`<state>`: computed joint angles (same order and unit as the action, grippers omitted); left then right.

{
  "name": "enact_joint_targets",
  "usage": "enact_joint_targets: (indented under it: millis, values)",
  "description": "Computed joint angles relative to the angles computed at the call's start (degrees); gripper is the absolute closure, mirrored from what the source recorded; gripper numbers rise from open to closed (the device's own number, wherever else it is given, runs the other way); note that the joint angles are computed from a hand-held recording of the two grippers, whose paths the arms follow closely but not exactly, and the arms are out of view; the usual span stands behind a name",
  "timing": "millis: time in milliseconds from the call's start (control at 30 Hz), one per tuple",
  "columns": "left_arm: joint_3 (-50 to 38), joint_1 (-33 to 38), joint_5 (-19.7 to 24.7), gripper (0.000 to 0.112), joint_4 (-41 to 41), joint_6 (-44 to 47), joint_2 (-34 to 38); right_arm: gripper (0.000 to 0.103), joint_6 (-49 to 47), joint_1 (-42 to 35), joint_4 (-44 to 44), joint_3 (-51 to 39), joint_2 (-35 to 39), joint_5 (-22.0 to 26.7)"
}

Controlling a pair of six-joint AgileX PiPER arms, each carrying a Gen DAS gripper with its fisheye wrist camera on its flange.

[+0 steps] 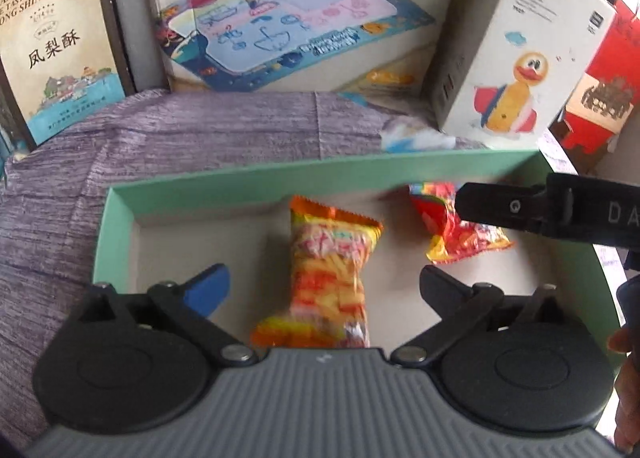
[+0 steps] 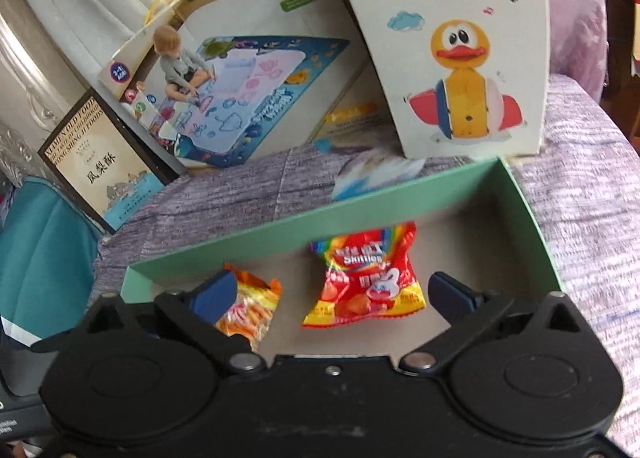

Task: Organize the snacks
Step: 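Carry both snacks into the green tray and open both tools, then grasp the yellow cracker pack with the right tool while the left grasps the orange pack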

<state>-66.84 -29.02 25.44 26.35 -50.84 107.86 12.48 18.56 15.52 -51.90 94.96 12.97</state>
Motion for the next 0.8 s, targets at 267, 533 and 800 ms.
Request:
enact_joint_targets:
  millis: [267,533,800]
  values:
    - [8.3,-1.7,1.3,0.009,-1.1,0.1,-9.6,0.0,22.5,6.4,-19.1,4.5,-9.2,3.9]
    - [22.9,-4.4,3.6,0.009,2.0,-3.8,-26.3,0.0,45.5,20.3,-35.0,9.5,-18.8,9.5]
    - [38.0,-6.2,8.5,0.009,3.7,-6.1,-43.0,0.0,67.6,37.6,-49.3,11.5,-21.7,13.8]
